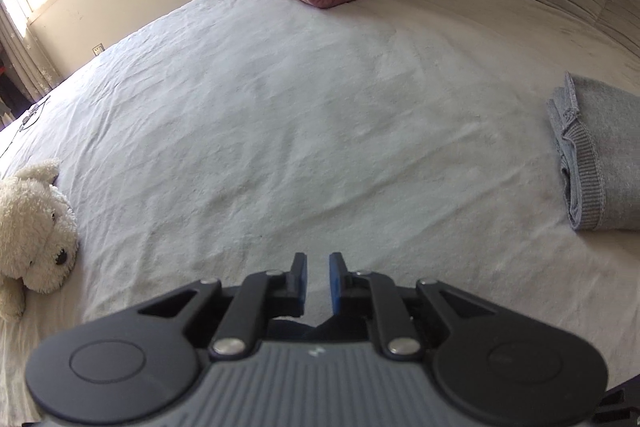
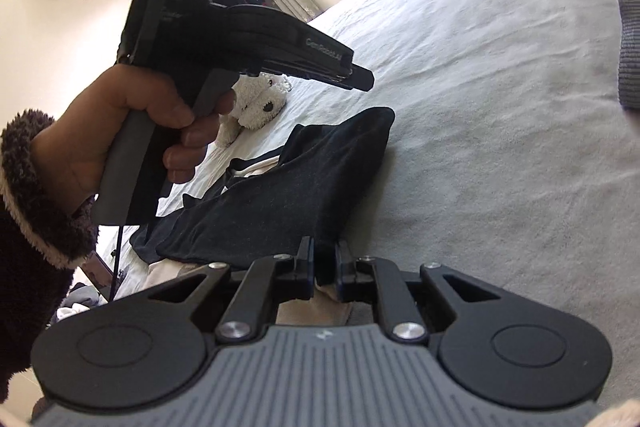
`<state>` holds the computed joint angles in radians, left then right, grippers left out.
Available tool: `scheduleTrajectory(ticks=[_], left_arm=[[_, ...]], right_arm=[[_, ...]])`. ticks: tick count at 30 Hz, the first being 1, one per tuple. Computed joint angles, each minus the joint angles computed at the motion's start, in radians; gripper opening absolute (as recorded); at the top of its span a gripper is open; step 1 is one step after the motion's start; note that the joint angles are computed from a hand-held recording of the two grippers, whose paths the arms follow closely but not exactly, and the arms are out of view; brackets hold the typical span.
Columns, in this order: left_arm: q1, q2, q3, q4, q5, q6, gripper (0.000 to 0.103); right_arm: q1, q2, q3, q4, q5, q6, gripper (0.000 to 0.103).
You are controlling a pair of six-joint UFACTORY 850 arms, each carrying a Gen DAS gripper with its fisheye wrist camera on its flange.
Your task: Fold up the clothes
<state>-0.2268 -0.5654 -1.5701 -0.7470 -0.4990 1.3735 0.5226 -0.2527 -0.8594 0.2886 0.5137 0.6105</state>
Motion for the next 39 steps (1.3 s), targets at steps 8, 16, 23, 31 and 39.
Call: scheduleTrajectory(ticks=[8, 16, 23, 31, 39], left_arm=[[0.141, 0.001, 0.133, -0.453, -0.188, 0.388, 0.012], [0.251, 0.042, 0.297, -0.776, -0.294, 0.626, 0.032], [0.353, 0.046, 0.304, -0.798, -0.338, 0.643, 0.046], [0.486, -0.001, 0.208, -0.754, -0.242, 0.41, 0.046], [0.554, -0.021, 0.152, -0.999, 0.003, 0.542, 0.047]], right_arm=[[-0.01, 0.054, 0.069, 0.058, 0.077, -0.015, 0.02], [0.058, 0.011, 0.01, 0.341, 0.15, -0.449, 0.02], [0.063, -0.035, -0.028, 0.245, 0.151, -0.417, 0.02], [0.06, -0.053, -0.046, 0.269, 0.085, -0.426, 0.021], [0.059, -0.058, -0.045, 0.252, 0.086, -0.399, 0.034]])
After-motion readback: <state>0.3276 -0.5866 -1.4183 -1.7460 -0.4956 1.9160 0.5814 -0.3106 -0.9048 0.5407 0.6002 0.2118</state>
